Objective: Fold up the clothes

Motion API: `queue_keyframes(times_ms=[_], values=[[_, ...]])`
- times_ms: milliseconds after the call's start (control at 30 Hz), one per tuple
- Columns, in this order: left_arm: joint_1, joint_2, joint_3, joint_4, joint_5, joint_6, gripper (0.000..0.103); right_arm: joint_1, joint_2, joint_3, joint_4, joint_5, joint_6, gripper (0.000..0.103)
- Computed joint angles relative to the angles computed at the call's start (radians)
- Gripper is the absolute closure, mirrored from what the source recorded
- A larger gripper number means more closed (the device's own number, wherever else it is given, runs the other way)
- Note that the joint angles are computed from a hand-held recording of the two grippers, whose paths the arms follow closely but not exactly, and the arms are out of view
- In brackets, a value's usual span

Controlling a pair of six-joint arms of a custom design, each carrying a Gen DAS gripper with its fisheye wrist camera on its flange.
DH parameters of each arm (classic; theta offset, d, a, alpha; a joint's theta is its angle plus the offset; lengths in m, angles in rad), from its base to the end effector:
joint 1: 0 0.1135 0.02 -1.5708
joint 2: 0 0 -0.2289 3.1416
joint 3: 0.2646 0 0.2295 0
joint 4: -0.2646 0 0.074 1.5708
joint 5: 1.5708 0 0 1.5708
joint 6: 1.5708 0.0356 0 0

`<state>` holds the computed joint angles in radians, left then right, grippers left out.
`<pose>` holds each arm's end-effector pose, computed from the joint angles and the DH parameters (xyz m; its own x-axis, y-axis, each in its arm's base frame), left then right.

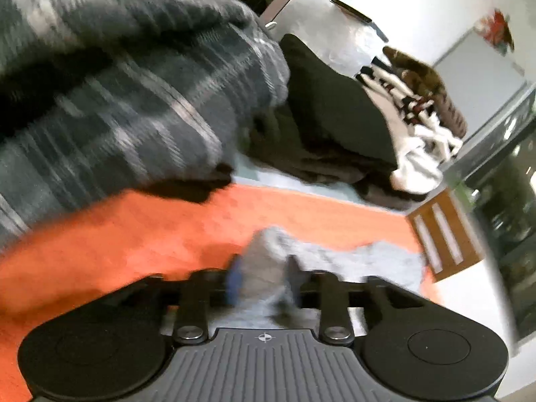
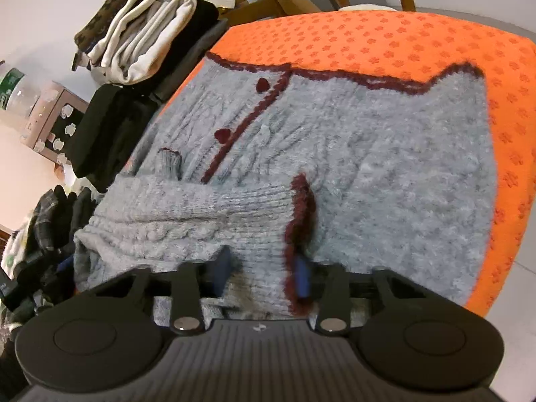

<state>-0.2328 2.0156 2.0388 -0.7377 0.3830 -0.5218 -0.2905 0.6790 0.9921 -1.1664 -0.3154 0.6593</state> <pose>0.4050 -0.1097 0.3151 -0.7963 -0.2863 -0.5328 0.1059 0.8013 -0.5888 0.1038 -0.0195 0.3013 -0.5235 0.7643 -0.3765 0.5030 0.6339 0.5875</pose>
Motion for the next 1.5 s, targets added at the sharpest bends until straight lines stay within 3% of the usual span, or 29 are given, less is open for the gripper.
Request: queue_keyframes(times_ms=[67,233,367,500,600,633,700,800,900,1033,1167,1267,1333,1400,1500], values=[[-0.019,-0.030,-0.047,0.055,-0.033,-0.057,0.051,0.006,0.005,0.004,0.011,0.001,0.003,0.088],[-0.054,-0.166,-0.220,0.215,-0.138,-0.170,0.048,0.004,0.008,0.046,-0.004,0.016,0.002,0.090],[-0.058,-0.171,-0.193,0.168,-0.088,-0.153,0.041,0.005,0.012,0.088,-0.024,0.031,0.014,0.091],[-0.073,-0.042,-0.046,0.022,-0.034,-0.119,0.041,0.031,0.023,0.140,-0.037,0.051,0.022,0.091],[-0.070,0.023,-0.006,0.007,-0.003,-0.151,0.043,0.066,0.036,0.174,-0.047,0.080,0.028,0.091],[-0.067,0.036,-0.006,0.016,0.008,-0.174,0.045,0.073,0.039,0.183,-0.052,0.086,0.032,0.091],[-0.058,0.050,-0.009,0.044,0.012,-0.220,0.096,0.089,0.046,0.200,-0.061,0.097,0.044,0.091],[-0.035,0.010,-0.087,0.163,0.010,-0.291,0.096,0.123,0.053,0.233,-0.074,0.112,0.093,0.092],[-0.008,0.047,-0.003,0.153,0.018,-0.291,0.097,0.190,0.062,0.301,-0.070,0.125,0.217,0.092],[0.014,0.163,0.212,0.029,0.014,-0.222,0.096,0.509,0.087,0.379,-0.041,0.342,0.438,0.092],[0.016,0.264,0.353,-0.096,0.009,-0.127,0.095,0.711,0.089,0.301,-0.053,0.485,0.547,0.092],[0.013,0.216,0.235,-0.048,0.001,-0.078,0.091,0.751,0.067,0.195,-0.079,0.506,0.567,0.090],[0.017,0.147,0.126,0.014,-0.001,-0.089,0.085,0.752,0.052,0.139,-0.104,0.498,0.556,0.081],[0.022,0.080,0.037,0.058,0.001,-0.101,0.066,0.812,0.050,0.154,-0.169,0.557,0.581,0.077],[0.028,-0.025,-0.064,0.071,-0.001,-0.090,0.059,0.905,0.086,0.269,-0.286,0.677,0.584,0.074]])
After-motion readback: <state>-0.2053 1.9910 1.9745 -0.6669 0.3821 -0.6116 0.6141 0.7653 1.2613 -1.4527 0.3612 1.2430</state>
